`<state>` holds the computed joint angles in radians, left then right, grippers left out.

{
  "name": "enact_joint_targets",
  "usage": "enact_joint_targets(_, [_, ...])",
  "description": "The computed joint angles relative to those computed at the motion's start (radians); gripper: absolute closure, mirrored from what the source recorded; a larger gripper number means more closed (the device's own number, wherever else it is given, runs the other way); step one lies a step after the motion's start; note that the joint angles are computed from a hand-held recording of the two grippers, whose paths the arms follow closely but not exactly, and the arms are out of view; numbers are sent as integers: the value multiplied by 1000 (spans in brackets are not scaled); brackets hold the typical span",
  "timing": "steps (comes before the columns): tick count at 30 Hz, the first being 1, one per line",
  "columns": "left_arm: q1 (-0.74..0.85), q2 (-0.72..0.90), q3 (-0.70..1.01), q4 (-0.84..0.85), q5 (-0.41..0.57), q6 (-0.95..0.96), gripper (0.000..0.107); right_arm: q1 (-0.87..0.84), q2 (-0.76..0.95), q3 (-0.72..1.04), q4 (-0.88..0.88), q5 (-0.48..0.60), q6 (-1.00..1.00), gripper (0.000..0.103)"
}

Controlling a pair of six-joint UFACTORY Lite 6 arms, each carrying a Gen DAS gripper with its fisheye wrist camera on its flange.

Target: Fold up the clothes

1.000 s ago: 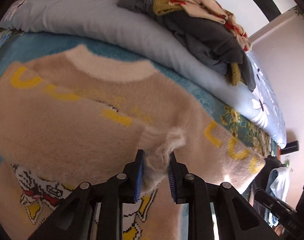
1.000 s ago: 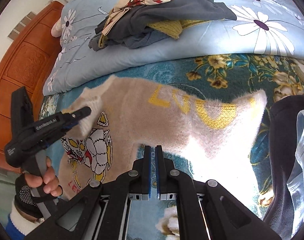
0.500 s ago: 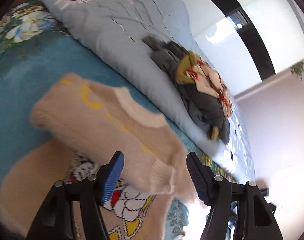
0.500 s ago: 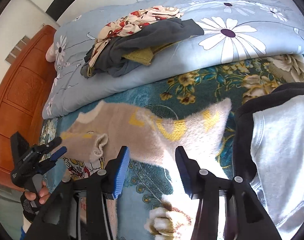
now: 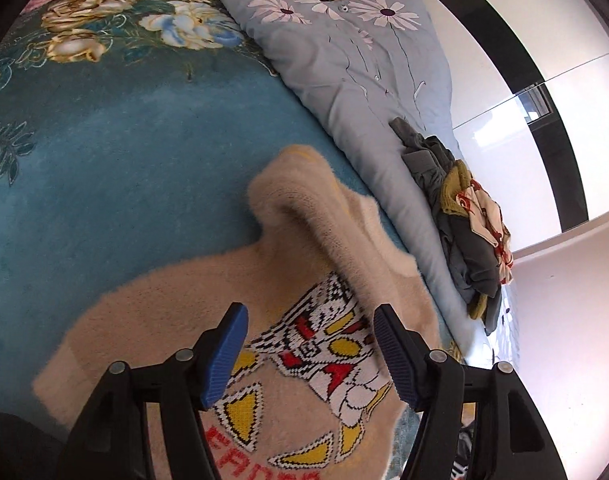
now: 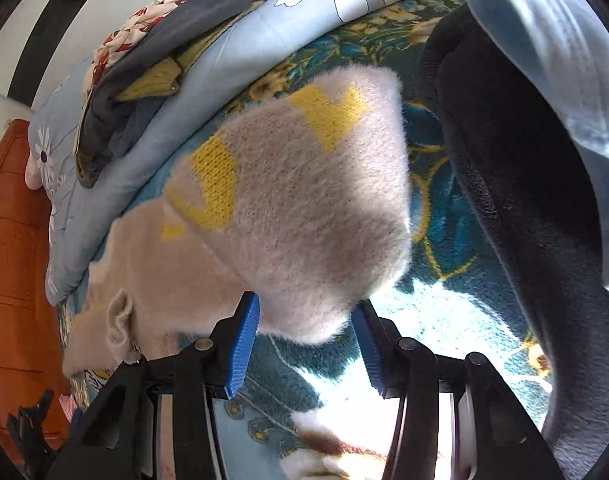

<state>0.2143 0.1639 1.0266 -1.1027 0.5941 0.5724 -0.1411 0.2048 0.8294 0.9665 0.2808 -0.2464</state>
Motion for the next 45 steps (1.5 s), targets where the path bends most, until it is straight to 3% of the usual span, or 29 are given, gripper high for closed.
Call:
enact_joint_targets(4, [17,-1,-37,-44,-2,52,38,10,-20,26,275,-53,-203,51])
enact_joint_targets(6, [27,1,-38,-61,4,68,38,36,-38,71,314,-61,-275,51])
enact_joint_targets(9, [29,6,-42,-63,0,76,38,101,-17,191,168,-66,-201,51])
enact_joint_targets(19, [123,30,-74,-143,45,110,38,293,281,551,-47,7,-23,51])
enact_joint_targets(26, [138,64,-55,-153,65,119,38,378,379,664,-109,172,-91,51])
enact_joint_targets(31, [135,78,-48,-154,74,105,37,292,345,551,163,150,-261,51])
enact_joint_targets(34, [132,73,-51,-154,70,100,37,236,392,579,323,179,-316,51])
enact_joint_targets(42, [156,84,-67,-194,81,108,36,191,608,852,330,205,-80,51])
enact_joint_targets(45, [155,94,-64,-200,88,115,36,150,620,829,501,200,-115,51])
